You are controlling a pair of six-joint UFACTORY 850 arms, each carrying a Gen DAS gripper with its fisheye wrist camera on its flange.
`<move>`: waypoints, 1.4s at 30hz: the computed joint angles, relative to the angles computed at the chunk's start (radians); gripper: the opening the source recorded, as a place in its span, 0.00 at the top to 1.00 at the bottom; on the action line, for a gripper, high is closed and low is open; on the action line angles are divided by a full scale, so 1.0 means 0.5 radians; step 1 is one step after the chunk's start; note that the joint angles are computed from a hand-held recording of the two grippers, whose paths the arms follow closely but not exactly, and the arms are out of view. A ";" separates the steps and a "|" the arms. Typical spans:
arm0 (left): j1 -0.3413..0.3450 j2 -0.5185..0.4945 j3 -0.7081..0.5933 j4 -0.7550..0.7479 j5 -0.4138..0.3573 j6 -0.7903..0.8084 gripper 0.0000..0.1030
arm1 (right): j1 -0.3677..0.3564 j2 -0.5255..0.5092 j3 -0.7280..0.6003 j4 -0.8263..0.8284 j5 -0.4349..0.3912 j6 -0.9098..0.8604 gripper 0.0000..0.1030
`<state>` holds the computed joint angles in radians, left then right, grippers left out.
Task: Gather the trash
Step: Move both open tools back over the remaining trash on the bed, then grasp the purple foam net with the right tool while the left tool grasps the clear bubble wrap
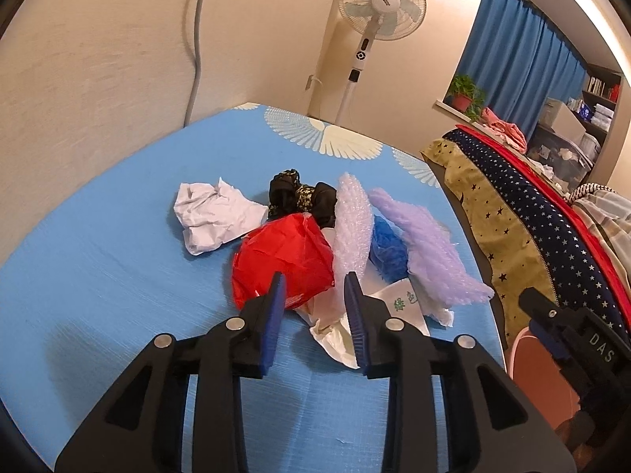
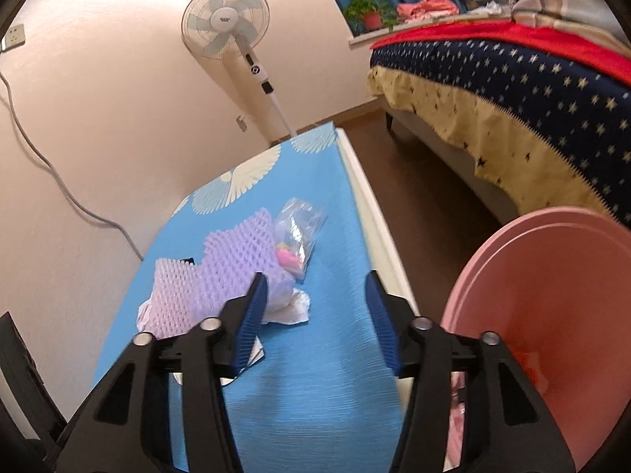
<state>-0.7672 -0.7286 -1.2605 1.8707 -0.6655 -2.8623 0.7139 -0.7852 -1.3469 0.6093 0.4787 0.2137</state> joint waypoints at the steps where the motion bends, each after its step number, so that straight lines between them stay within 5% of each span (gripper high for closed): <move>1: 0.002 -0.002 -0.002 0.004 0.003 -0.007 0.70 | 0.000 -0.017 -0.021 -0.016 -0.017 0.004 0.46; 32: 0.050 -0.092 -0.106 0.280 0.057 -0.211 0.70 | -0.089 -0.241 -0.276 -0.887 -0.107 0.918 0.46; 42: 0.008 -0.053 -0.072 0.134 -0.194 -0.154 0.70 | -0.094 -0.256 -0.322 -1.004 -0.122 0.996 0.57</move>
